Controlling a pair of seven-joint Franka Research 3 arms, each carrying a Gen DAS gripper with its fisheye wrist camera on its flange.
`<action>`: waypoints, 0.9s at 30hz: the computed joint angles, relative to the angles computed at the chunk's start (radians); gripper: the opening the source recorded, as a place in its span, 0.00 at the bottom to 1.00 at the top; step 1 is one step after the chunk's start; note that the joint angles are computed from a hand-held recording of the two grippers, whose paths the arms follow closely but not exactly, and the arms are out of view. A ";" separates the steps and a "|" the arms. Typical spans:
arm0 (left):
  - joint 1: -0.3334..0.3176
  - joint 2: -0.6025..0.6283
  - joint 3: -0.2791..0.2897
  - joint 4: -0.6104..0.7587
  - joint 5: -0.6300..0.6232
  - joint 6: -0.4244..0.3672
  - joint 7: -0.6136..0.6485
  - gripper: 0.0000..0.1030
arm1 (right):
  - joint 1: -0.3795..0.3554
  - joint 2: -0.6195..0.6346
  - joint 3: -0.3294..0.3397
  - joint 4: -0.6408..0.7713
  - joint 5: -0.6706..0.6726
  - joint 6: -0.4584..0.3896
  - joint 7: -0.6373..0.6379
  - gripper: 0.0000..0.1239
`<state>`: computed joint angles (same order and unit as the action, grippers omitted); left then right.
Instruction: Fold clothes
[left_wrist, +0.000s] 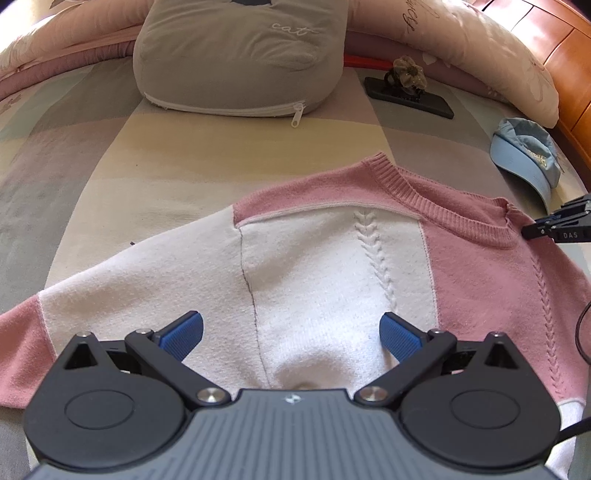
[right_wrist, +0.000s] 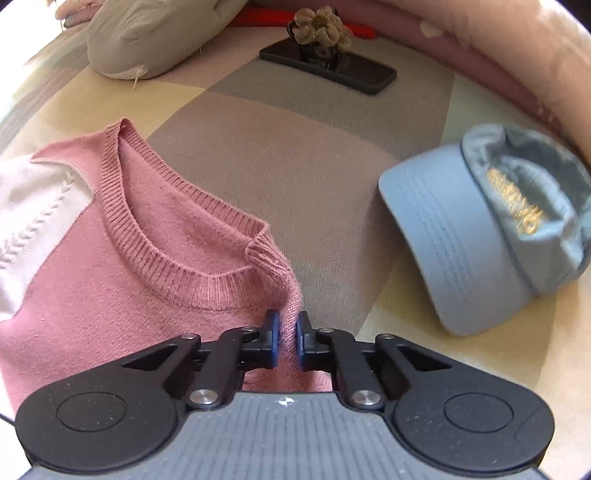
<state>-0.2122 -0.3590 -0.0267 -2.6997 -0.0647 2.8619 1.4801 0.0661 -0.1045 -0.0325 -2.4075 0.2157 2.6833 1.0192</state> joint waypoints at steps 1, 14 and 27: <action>0.003 0.003 -0.004 0.003 0.009 0.004 0.004 0.98 | -0.002 0.007 0.005 0.006 -0.020 0.022 0.016 0.10; 0.003 0.035 -0.002 0.019 -0.001 0.009 0.024 0.98 | 0.031 0.006 -0.006 0.038 0.064 0.085 0.112 0.22; -0.014 0.027 0.007 0.000 -0.042 0.012 0.044 0.98 | 0.110 0.172 0.058 0.206 0.149 -0.024 -0.310 0.27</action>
<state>-0.2258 -0.3316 -0.0196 -2.6994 -0.1064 2.8743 1.5240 0.1765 0.0677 0.0255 -2.2014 0.3646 2.6588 0.7093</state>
